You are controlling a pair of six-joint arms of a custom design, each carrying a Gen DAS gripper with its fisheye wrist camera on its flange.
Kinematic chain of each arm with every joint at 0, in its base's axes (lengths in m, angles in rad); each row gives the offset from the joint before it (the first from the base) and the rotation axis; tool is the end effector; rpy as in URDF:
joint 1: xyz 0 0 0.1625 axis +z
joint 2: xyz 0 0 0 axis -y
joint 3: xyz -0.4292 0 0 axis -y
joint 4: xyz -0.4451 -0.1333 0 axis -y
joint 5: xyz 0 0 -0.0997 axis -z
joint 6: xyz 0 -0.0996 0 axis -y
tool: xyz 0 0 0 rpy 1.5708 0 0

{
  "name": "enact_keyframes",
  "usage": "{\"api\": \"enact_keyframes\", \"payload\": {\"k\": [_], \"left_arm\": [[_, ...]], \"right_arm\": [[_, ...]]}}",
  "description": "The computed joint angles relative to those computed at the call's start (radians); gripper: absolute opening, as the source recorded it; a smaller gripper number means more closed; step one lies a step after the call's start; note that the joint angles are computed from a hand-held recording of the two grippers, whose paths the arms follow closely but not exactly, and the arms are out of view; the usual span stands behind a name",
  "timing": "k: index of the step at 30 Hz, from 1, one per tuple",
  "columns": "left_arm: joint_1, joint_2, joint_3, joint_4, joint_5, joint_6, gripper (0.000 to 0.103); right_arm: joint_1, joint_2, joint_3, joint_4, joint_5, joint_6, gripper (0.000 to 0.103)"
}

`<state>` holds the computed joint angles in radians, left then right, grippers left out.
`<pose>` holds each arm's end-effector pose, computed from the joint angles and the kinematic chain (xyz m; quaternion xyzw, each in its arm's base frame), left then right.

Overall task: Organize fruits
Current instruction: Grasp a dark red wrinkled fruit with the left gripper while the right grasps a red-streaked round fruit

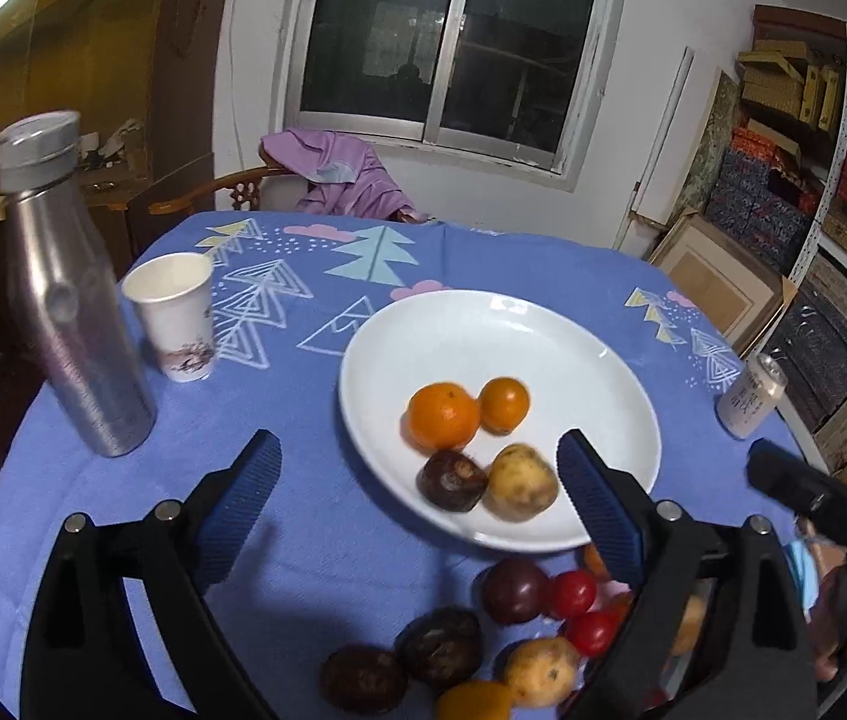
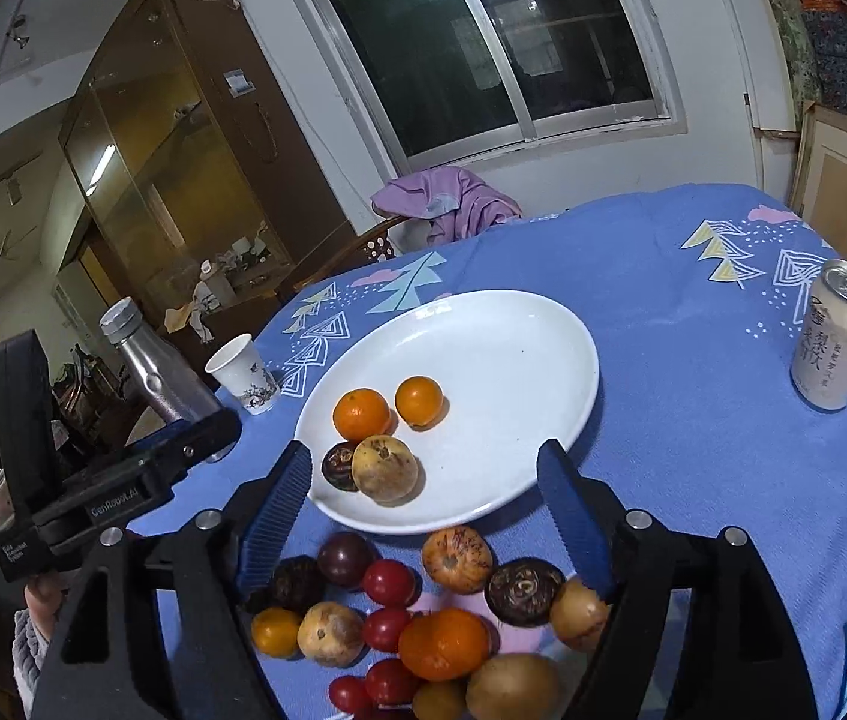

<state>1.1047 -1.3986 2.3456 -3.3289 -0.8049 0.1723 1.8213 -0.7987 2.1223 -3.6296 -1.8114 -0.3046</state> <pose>-0.0234 -0.4967 0.2469 0.1275 0.8555 -0.4123 0.2861 0.2418 -0.5029 0.0336 0.2124 -0.9028 0.3536 0.1216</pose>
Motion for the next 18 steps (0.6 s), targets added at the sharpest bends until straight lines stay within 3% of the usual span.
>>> {"api": "enact_keyframes", "payload": {"k": [3, 9, 18], "left_arm": [[0.026, -0.064, 0.077, 0.008, 0.034, -0.035, 0.091], [0.079, -0.159, 0.138, 0.071, 0.011, -0.131, 0.091], [0.073, -0.145, 0.139, 0.206, 0.033, -0.147, 0.091]], "right_arm": [[-0.027, -0.030, 0.062, -0.048, 0.026, 0.007, 0.081], [-0.100, -0.093, 0.153, -0.092, 0.068, 0.054, 0.081], [-0.164, -0.128, 0.158, -0.043, 0.114, 0.167, 0.083]]}}
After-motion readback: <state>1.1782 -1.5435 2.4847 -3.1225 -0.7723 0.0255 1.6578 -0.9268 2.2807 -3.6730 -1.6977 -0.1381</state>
